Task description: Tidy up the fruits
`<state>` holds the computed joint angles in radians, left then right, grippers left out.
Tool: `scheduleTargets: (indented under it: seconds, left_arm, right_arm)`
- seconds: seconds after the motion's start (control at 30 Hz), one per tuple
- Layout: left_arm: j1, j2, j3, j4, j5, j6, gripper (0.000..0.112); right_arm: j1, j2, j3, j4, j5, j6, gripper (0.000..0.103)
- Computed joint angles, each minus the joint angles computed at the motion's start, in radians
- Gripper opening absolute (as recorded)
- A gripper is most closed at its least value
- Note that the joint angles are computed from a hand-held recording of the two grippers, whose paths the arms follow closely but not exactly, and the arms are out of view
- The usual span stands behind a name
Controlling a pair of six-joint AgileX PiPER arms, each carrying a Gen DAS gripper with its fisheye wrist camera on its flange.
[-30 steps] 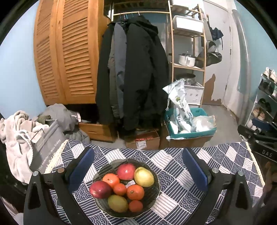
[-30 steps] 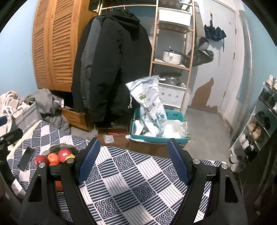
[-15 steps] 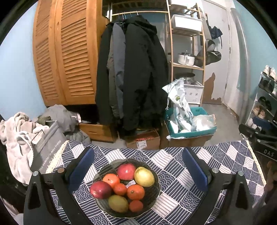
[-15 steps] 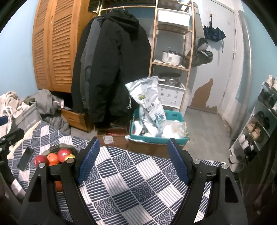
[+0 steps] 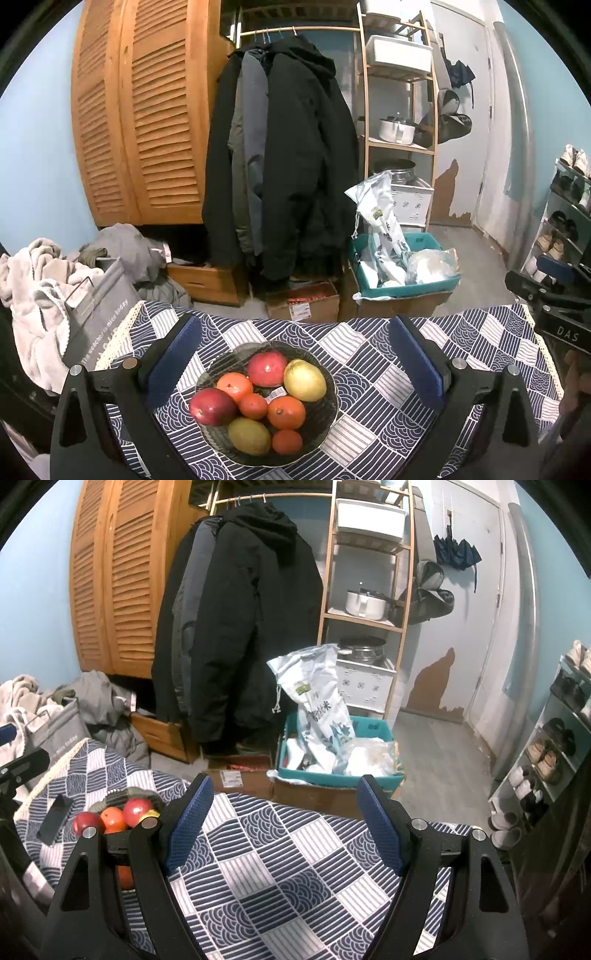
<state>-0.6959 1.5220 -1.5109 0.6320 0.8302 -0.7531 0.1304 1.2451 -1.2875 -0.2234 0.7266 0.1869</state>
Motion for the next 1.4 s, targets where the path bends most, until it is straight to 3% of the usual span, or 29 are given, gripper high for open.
scheduleTargets:
  seconds: [1.0, 1.4]
  left_arm:
    - [-0.017, 0.015, -0.026, 0.021, 0.012, -0.002, 0.102]
    - [-0.031, 0.012, -0.025, 0.087, 0.046, -0.070, 0.102]
  right_arm:
    - [-0.009, -0.003, 0.004, 0.009, -0.005, -0.011, 0.079]
    - [-0.007, -0.004, 0.005, 0.006, -0.006, -0.007, 0.079]
